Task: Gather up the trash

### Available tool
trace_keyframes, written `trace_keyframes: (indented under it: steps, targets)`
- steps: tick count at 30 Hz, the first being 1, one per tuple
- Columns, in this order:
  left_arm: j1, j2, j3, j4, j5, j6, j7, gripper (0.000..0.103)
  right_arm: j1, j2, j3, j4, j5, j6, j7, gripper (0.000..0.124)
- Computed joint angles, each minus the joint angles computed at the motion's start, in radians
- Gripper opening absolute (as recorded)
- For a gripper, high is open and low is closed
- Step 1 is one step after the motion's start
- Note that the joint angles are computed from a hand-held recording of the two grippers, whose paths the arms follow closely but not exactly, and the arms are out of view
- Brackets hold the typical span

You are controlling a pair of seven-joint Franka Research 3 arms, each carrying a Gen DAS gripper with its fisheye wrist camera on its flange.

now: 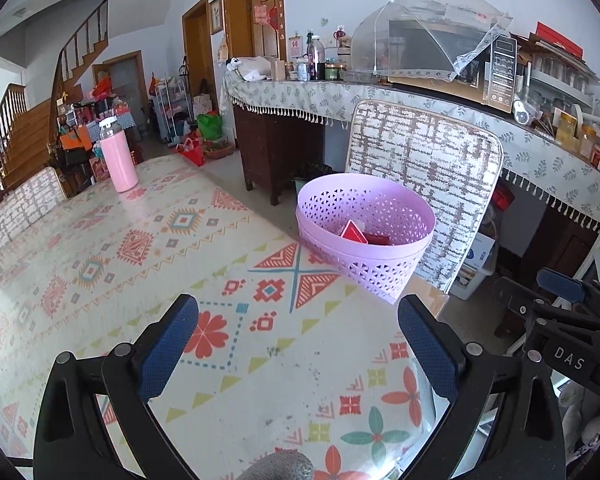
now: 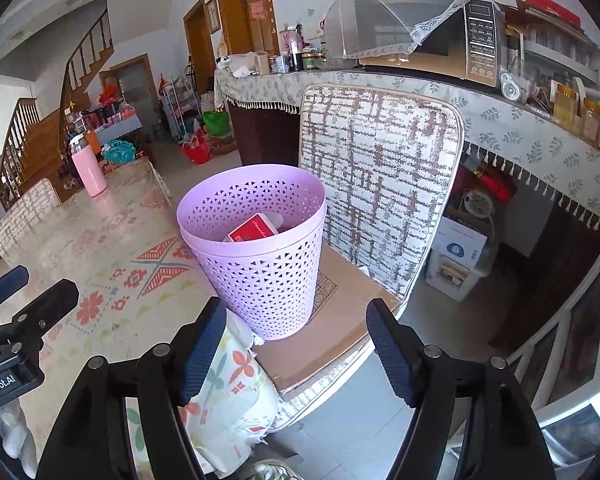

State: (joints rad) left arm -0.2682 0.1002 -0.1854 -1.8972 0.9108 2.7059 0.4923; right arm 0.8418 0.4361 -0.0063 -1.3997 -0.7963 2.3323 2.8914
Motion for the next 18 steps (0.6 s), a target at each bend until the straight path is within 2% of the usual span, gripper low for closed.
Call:
trace_keyframes:
  steps: [18]
  targets:
    - [0.028,-0.053,-0.007,-0.095,-0.031,0.047,0.011,0.1,0.041,0.042,-0.004,0.073,-0.003,-0.072,-0.044,0.079]
